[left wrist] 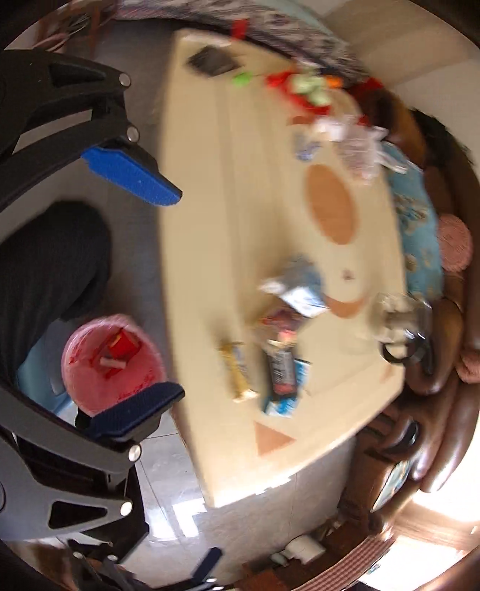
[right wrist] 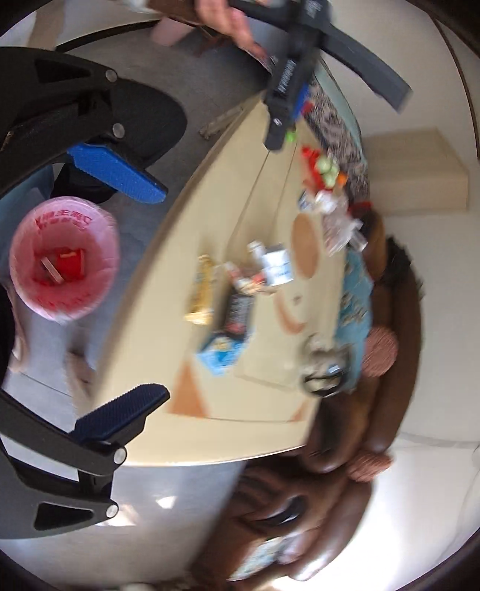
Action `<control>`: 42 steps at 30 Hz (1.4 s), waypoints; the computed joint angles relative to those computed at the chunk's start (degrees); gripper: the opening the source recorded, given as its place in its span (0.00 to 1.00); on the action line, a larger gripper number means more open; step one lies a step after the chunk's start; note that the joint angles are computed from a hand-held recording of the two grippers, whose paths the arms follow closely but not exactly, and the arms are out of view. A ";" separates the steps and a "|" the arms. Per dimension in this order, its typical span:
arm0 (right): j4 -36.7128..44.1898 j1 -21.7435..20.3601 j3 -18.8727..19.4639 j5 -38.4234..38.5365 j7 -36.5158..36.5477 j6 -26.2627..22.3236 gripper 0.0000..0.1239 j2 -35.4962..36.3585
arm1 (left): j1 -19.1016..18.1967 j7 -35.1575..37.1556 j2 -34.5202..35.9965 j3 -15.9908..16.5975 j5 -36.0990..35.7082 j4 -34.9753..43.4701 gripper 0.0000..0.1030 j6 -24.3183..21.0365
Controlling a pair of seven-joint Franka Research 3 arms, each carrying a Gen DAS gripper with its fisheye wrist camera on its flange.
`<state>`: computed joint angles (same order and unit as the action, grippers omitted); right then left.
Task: Collect trash
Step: 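Move both grippers back over the table toward the remaining items, then grasp the blue milk carton with the left gripper while the right gripper grasps the candy bar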
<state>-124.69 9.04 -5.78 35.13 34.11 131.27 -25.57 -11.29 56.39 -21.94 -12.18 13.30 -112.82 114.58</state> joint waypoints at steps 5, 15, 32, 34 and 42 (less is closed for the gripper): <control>9.77 1.29 -0.85 0.86 -3.39 -4.47 0.77 3.77 | -0.22 8.53 5.14 1.83 -3.03 10.98 0.94 -5.14; 23.74 0.13 1.07 0.35 -6.68 -12.33 0.77 13.45 | 3.02 4.96 18.62 2.69 -9.07 28.68 0.94 -16.37; 46.85 -3.16 6.10 -3.22 -9.08 -27.71 0.77 35.05 | 6.42 0.75 37.01 3.14 -12.95 46.16 0.94 -22.63; 48.88 -3.51 6.62 -3.40 -9.18 -29.27 0.77 37.29 | 6.89 0.48 38.71 3.14 -13.70 46.87 0.94 -22.67; 57.35 -3.57 8.82 -6.42 -11.56 -37.17 0.77 46.13 | 9.47 -4.14 43.76 3.37 -17.50 46.12 0.94 -19.39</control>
